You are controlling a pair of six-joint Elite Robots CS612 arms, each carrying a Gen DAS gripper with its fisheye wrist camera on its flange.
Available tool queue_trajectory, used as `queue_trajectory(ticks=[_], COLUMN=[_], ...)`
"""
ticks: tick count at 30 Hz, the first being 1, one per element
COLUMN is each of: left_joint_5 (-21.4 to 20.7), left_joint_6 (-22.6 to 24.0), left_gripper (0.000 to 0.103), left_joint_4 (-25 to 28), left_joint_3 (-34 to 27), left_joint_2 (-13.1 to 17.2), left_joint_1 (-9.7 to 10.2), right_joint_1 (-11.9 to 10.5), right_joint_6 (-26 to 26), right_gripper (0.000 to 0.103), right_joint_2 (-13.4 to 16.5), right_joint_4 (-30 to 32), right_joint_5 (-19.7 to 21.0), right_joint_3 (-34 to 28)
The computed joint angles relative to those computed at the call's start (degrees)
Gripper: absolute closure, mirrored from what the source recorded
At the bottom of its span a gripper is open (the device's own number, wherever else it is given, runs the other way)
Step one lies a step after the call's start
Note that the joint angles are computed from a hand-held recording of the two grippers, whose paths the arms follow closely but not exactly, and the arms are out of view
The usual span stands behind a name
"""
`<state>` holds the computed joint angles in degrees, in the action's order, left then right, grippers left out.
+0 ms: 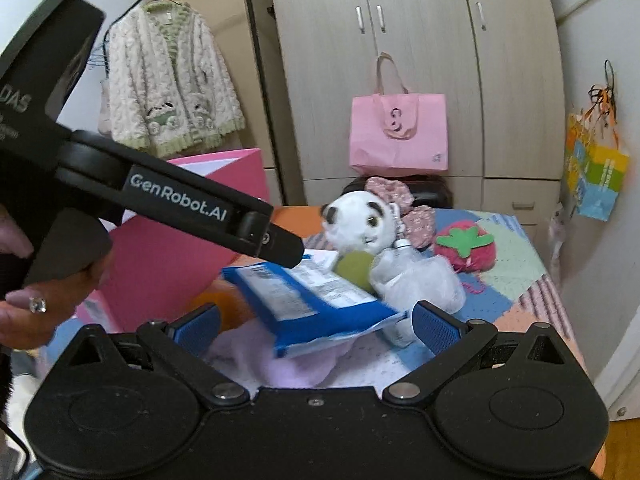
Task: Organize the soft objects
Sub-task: 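Close the left gripper on the blue wet-wipes pack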
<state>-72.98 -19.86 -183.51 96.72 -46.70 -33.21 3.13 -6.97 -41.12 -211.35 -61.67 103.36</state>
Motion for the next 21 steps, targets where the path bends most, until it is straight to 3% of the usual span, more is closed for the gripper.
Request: queue_trajectory(ticks=[2,6,11,17,21], left_joint_5=[-1.3,-2.7,-5.8,-6.5,-12.3], left_joint_6=[0.2,1.4,-1.7,-2.7,-5.8], left_gripper=[0.003,0.002,0.002,0.001,0.003], left_joint_4=[1.4,4.0,9.4,12.6,13.6], left_joint_3=[-1.0,-2.7,-5.0,-6.4,-6.9], left_joint_2=[0.4,1.2,1.8,2.3,2.6], left_joint_1=[0.43,0.80,1.78,2.45,3.68], right_joint_1=[0.1,-0.8,-1.4,-1.6,-1.5], right_joint_6=[-0.9,-0.5,-0.7,-3.0,-2.6], right_gripper=[0.000,0.000,0.000,0.000,0.005], right_joint_2=[0.1,0.2,-0.3,-0.7,-0.8], right_joint_4=[1.3,4.2,8.3,12.3,14.6], right_joint_5=[-1.0,1.2,1.8,2.8,3.2], right_joint_3=[-0.6,-1.4,-1.9,-2.4,-2.8])
